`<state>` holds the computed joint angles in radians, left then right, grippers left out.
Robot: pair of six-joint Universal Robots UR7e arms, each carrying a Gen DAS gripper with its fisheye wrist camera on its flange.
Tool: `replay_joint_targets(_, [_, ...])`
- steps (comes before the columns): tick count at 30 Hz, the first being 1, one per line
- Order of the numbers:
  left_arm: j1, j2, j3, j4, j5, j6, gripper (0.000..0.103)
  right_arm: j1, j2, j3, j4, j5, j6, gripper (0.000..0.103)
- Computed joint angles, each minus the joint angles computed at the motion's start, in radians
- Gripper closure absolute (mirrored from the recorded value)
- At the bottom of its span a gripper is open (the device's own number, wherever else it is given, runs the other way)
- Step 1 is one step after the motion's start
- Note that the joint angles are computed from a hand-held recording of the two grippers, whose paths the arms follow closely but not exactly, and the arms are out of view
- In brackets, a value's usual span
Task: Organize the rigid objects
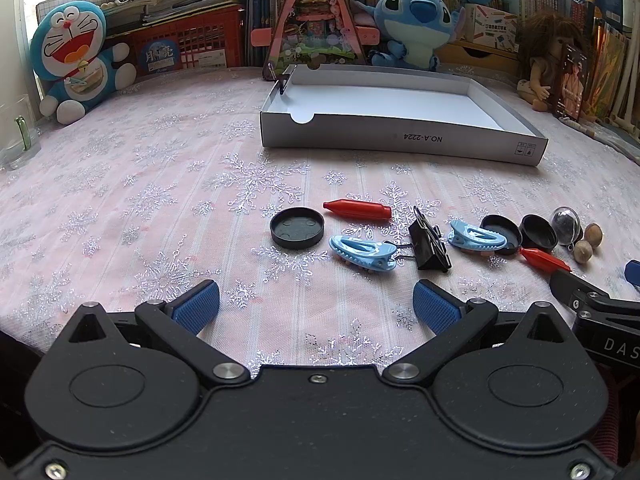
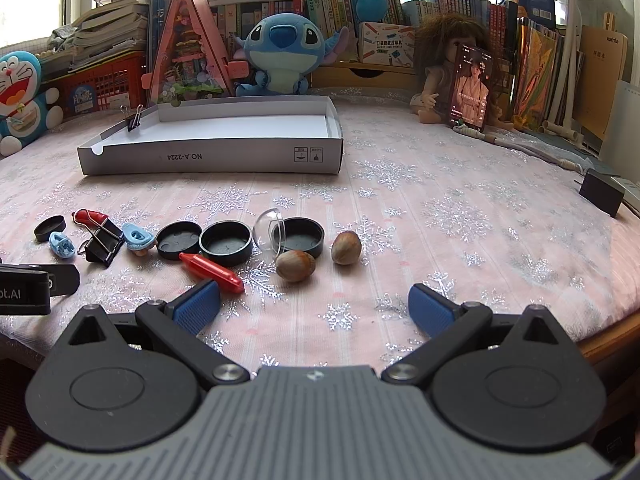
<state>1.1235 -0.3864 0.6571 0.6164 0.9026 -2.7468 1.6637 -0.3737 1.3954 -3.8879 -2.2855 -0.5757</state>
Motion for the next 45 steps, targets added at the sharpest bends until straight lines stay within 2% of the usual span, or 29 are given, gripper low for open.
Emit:
replay_joint_targets(34, [0.001,-0.001,0.003,-0.004,0.001,0.004,0.0,0.008,0.005,-0.008,0.003,-0.008,0.002,0.0])
replay_joint_targets(45, [0.0,-0.018,0.034,-0.023,0.009,0.014,0.0,-0.006,0.011,-0.002,-0.034,0.014,-0.012,0.0])
